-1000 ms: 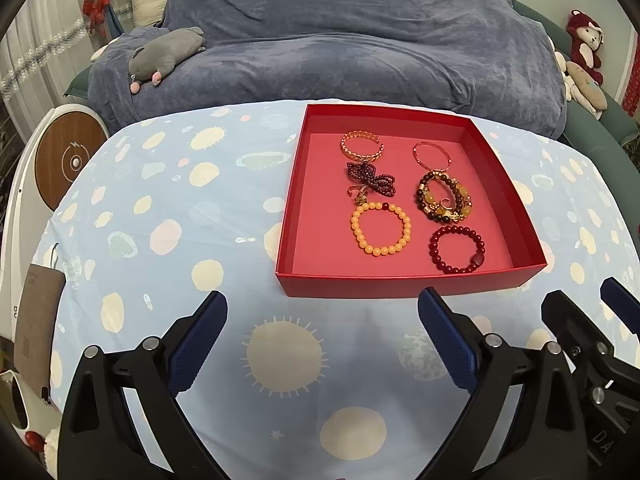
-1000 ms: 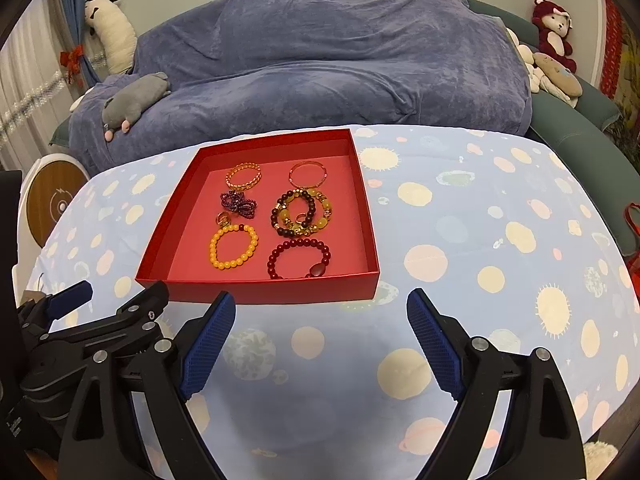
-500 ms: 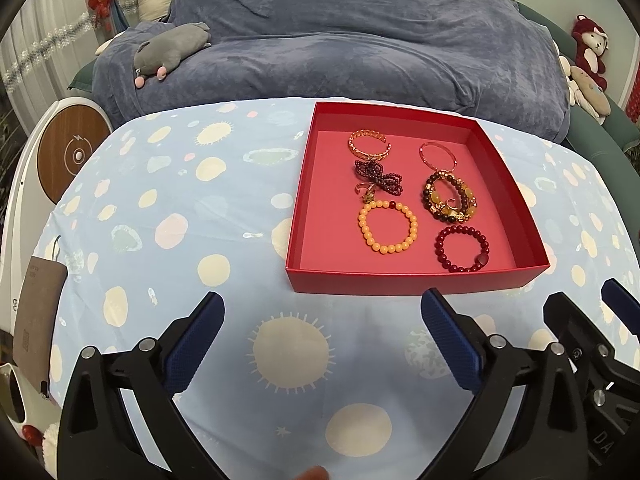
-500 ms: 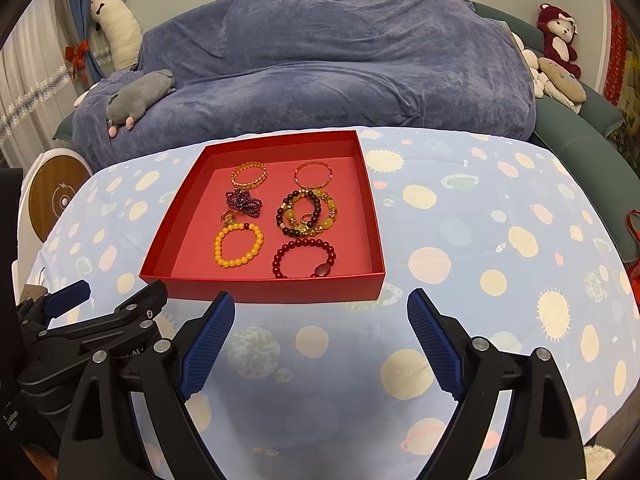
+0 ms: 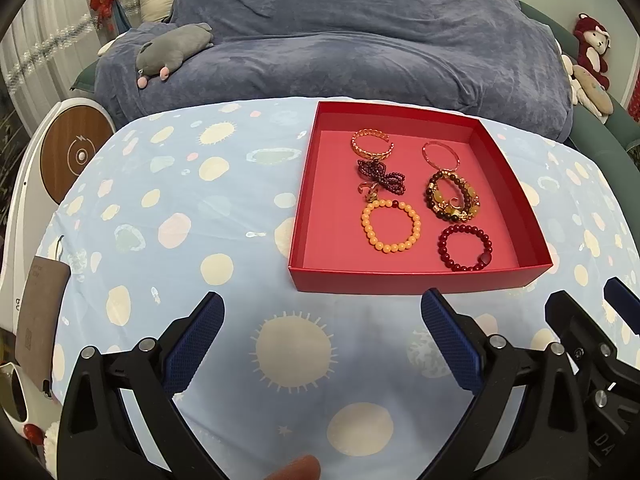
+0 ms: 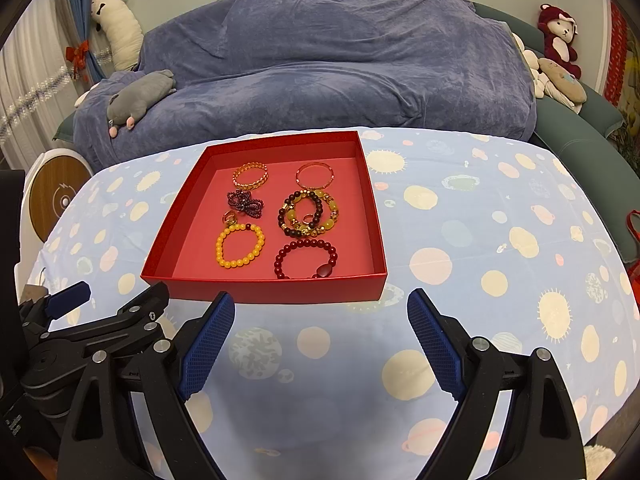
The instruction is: Organize jewelry
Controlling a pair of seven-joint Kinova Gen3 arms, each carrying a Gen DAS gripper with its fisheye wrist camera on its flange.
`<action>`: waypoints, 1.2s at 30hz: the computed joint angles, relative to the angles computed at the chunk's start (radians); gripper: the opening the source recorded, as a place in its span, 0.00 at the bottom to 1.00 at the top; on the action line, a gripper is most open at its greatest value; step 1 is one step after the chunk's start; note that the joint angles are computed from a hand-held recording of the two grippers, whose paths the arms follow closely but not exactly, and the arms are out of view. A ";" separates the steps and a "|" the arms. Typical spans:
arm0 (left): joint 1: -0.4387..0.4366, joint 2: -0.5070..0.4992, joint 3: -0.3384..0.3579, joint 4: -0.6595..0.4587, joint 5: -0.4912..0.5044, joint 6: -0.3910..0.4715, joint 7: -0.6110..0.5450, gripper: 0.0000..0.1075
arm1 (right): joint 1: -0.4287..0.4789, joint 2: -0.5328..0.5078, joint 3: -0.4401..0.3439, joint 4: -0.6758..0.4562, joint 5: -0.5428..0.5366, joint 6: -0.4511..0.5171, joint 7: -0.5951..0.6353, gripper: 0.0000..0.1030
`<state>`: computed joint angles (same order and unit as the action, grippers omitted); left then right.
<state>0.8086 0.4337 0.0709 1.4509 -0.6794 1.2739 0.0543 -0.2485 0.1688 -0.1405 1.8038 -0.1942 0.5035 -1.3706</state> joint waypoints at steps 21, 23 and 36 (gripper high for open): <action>0.000 -0.001 0.000 0.001 -0.003 0.002 0.001 0.88 | -0.001 0.000 0.001 0.001 0.001 -0.002 -0.001 0.82; 0.001 -0.001 0.000 0.001 -0.004 0.003 0.002 0.88 | 0.001 0.000 0.000 0.001 -0.002 -0.002 0.002 0.82; 0.000 -0.005 0.002 0.001 0.000 0.009 0.010 0.88 | -0.002 -0.002 0.001 0.000 0.002 0.002 -0.003 0.82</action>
